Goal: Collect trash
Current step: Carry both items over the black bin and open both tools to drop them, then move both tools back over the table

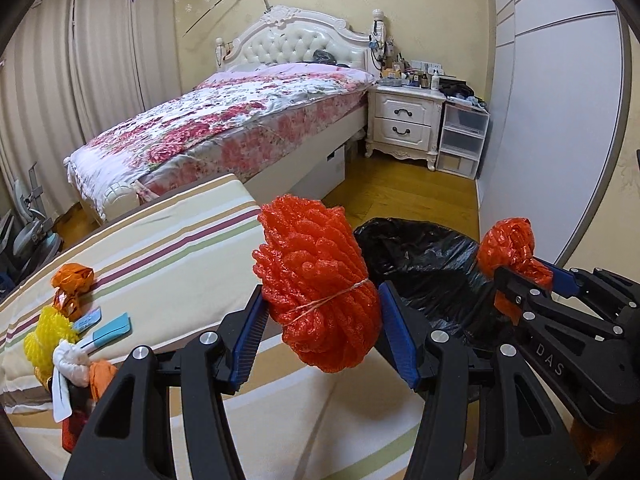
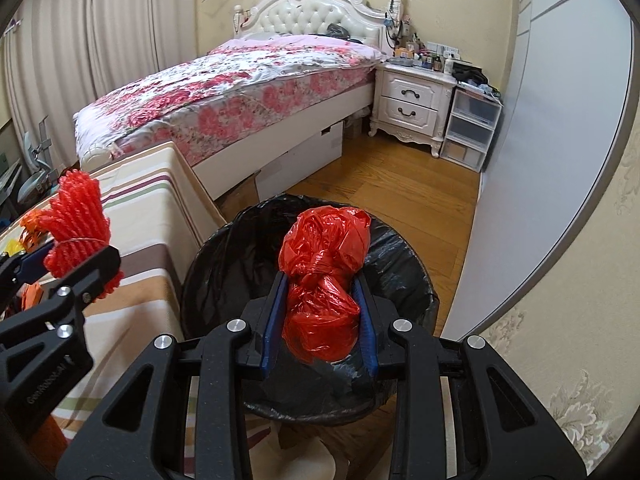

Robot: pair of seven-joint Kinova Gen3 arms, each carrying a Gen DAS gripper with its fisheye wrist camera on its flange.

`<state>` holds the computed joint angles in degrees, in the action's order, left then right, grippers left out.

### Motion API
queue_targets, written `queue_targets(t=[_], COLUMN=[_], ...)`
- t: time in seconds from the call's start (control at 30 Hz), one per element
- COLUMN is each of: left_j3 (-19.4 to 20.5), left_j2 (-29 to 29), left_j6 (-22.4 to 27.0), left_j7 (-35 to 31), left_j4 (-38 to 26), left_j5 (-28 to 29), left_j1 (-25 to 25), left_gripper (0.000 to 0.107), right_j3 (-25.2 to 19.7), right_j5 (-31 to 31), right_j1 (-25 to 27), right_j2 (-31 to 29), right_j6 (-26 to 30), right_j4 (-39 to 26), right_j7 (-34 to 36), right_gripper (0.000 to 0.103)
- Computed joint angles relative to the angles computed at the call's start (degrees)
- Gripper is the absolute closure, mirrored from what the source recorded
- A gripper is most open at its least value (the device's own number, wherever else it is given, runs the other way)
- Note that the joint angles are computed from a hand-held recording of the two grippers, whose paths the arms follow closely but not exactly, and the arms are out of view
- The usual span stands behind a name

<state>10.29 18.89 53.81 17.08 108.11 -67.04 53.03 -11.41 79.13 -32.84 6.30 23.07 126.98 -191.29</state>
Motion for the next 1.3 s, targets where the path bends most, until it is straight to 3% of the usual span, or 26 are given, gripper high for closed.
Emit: queue_targets(t=[0.43,0.57,0.7,1.3], left_j3=[-2.93,-4.15,-5.18,-4.61], left_j2=[5.32,6.47,6.9,3.77], left_j6=[-1.75,-0.58,-0.47,3.23], left_j7=[-8.17,-9.59,-9.24,-4.87], left_j4=[-6.28,-7.71,-8.04,-5.02], left_j5=[3.42,4.38,4.61,4.19], left_j1=[-0.44,0.47,0.89,1.55], left_gripper=[0.052,0.046,0.033,0.025], right_j3=[2.49,2.89,2.93,1.03], right_j5=[1.98,2.56,3.99,2.8], right_j1=[3.14,3.26,3.08,2.3], right_j2=[3.0,3.41,3.92,1.62], right_j6=[-5.08,-5.11,-4.2,-0.9], right_j4=[-1.14,-1.31,-1.76,-0.74], right_j7=[-1.72,-2.64,-5.18,-6.71], right_gripper=[0.071,0.07,0.052,0.041])
